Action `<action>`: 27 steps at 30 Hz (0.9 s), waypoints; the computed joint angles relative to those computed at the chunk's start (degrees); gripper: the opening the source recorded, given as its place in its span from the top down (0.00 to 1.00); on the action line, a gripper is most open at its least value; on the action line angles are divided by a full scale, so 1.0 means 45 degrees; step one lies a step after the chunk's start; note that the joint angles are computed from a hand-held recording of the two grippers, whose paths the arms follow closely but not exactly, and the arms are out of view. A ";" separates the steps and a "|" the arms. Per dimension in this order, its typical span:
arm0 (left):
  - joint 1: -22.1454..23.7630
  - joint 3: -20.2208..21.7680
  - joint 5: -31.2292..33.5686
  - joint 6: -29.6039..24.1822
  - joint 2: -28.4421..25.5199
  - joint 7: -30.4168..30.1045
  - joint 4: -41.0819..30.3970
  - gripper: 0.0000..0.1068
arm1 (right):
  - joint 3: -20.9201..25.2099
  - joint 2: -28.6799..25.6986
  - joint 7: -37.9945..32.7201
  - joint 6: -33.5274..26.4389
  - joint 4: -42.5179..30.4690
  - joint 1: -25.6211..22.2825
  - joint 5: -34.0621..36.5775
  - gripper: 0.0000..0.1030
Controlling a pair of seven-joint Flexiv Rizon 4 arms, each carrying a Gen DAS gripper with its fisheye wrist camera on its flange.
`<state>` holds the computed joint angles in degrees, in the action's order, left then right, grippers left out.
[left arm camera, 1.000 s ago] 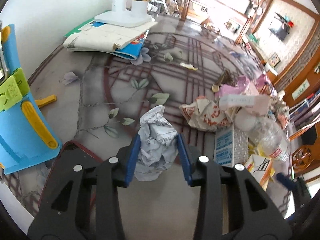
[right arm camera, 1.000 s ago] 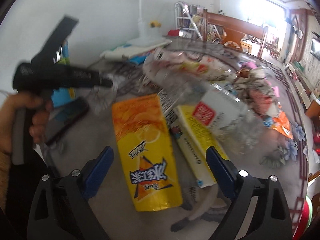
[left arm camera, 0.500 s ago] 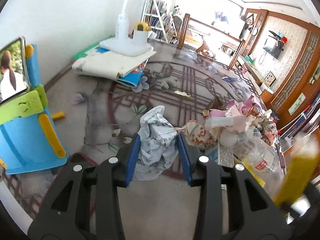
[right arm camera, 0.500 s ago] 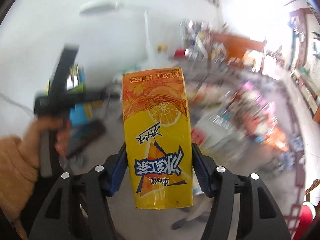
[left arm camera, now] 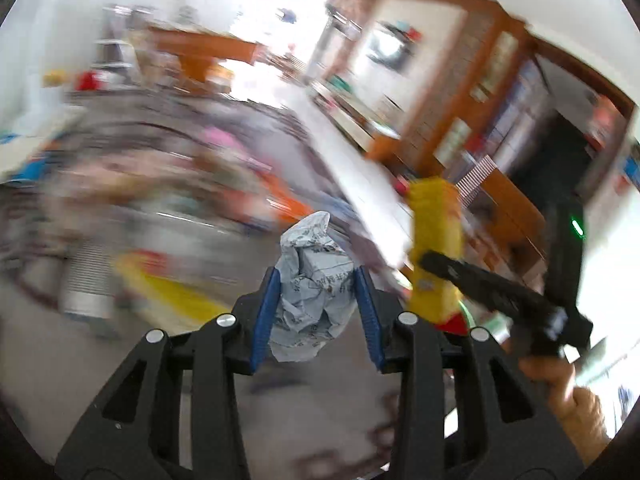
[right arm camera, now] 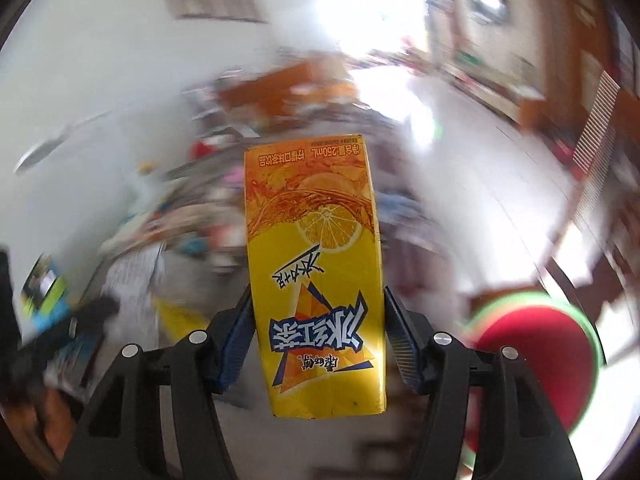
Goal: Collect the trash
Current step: 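Carry both items over the red bin and open both tools to drop them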
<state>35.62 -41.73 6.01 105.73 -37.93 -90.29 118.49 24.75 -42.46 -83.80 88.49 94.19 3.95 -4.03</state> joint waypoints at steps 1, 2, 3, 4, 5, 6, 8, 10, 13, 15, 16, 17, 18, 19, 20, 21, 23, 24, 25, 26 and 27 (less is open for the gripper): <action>-0.0227 -0.0147 -0.0010 -0.0350 -0.0258 0.0119 -0.0278 0.65 | -0.0009 -0.0001 0.0320 -0.0339 -0.0099 -0.0274 0.0256 0.43; -0.0498 -0.0510 -0.0060 -0.0917 -0.0805 0.0403 -0.0768 0.65 | 0.0102 -0.0089 0.0704 -0.0796 -0.0322 -0.0752 0.0679 0.43; -0.0744 -0.0680 -0.0223 -0.1230 -0.1126 0.0675 -0.1056 0.65 | 0.0148 -0.0162 0.0917 -0.1077 -0.0510 -0.1085 0.1027 0.43; -0.1112 -0.0735 -0.0406 -0.1584 -0.1418 0.0970 -0.1406 0.65 | 0.0048 -0.0171 0.1176 -0.1233 -0.0581 -0.1303 0.1388 0.43; -0.1520 -0.0668 -0.0590 -0.1996 -0.1664 0.1296 -0.1807 0.65 | -0.0332 -0.0152 0.1692 -0.1410 -0.0668 -0.1374 0.1758 0.43; -0.2132 -0.0467 -0.0827 -0.2541 -0.1896 0.1607 -0.2360 0.65 | -0.0651 -0.0141 0.2082 -0.1539 -0.0718 -0.1389 0.2014 0.43; -0.2897 -0.0293 -0.1250 -0.3296 -0.2352 0.2128 -0.3225 0.65 | -0.0707 -0.0117 0.2335 -0.1757 -0.0735 -0.1735 0.2457 0.43; -0.3764 0.0084 -0.1698 -0.4068 -0.2640 0.2486 -0.4076 0.65 | -0.0678 -0.0168 0.2372 -0.1885 -0.0753 -0.2049 0.2845 0.43; -0.5247 0.1254 -0.2265 -0.5078 -0.2842 0.2705 -0.5309 0.62 | -0.1484 -0.0012 0.2857 -0.2037 -0.0551 -0.1600 0.2820 0.43; -0.5971 0.1929 -0.2569 -0.5396 -0.2919 0.2731 -0.5805 0.57 | -0.2089 0.0031 0.3369 -0.2079 -0.0510 -0.1244 0.2693 0.41; -0.6081 0.2031 -0.2702 -0.5328 -0.2878 0.2800 -0.5754 0.44 | -0.2317 0.0036 0.3567 -0.2018 -0.0463 -0.1172 0.2650 0.40; -0.6134 0.2098 -0.2847 -0.5212 -0.2852 0.2884 -0.5695 0.37 | -0.2555 0.0055 0.4024 -0.1943 -0.0399 -0.1018 0.2461 0.34; -0.6129 0.2048 -0.2998 -0.4860 -0.2875 0.2971 -0.5581 0.34 | -0.2491 -0.0017 0.3835 -0.1902 -0.0446 -0.1219 0.2576 0.31; -0.6155 0.2027 -0.3141 -0.4646 -0.2884 0.3076 -0.5505 0.34 | -0.2376 -0.0124 0.3744 -0.1886 -0.0546 -0.1388 0.2527 0.30; -0.6214 0.2110 -0.3274 -0.4592 -0.2834 0.3184 -0.5466 0.34 | -0.2373 -0.0112 0.3721 -0.1858 -0.0509 -0.1408 0.2447 0.30; -0.6341 0.2276 -0.3417 -0.4660 -0.2903 0.3320 -0.5634 0.34 | -0.2532 -0.0092 0.3777 -0.1886 -0.0483 -0.1268 0.2272 0.30; -0.6444 0.2398 -0.3715 -0.4503 -0.2850 0.3508 -0.5559 0.34 | -0.2704 -0.0083 0.3847 -0.1912 -0.0463 -0.1084 0.1995 0.30; -0.6437 0.2431 -0.3877 -0.4354 -0.2826 0.3590 -0.5465 0.34 | -0.2661 -0.0093 0.3815 -0.1884 -0.0455 -0.1114 0.1935 0.30; -0.6448 0.2459 -0.4052 -0.4266 -0.2778 0.3659 -0.5386 0.34 | -0.2659 -0.0111 0.3815 -0.1853 -0.0465 -0.1086 0.1862 0.30; -0.6323 0.2374 -0.4225 -0.4101 -0.2707 0.3764 -0.5181 0.34 | -0.2685 -0.0102 0.3849 -0.1841 -0.0457 -0.1044 0.1796 0.30; -0.6268 0.2343 -0.4389 -0.4015 -0.2651 0.3874 -0.5069 0.34 | -0.2695 -0.0100 0.3880 -0.1830 -0.0457 -0.1013 0.1741 0.30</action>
<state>7.41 -31.18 -13.74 87.66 -49.86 -72.86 95.68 12.62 -42.91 -66.34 80.25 92.14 -0.61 3.81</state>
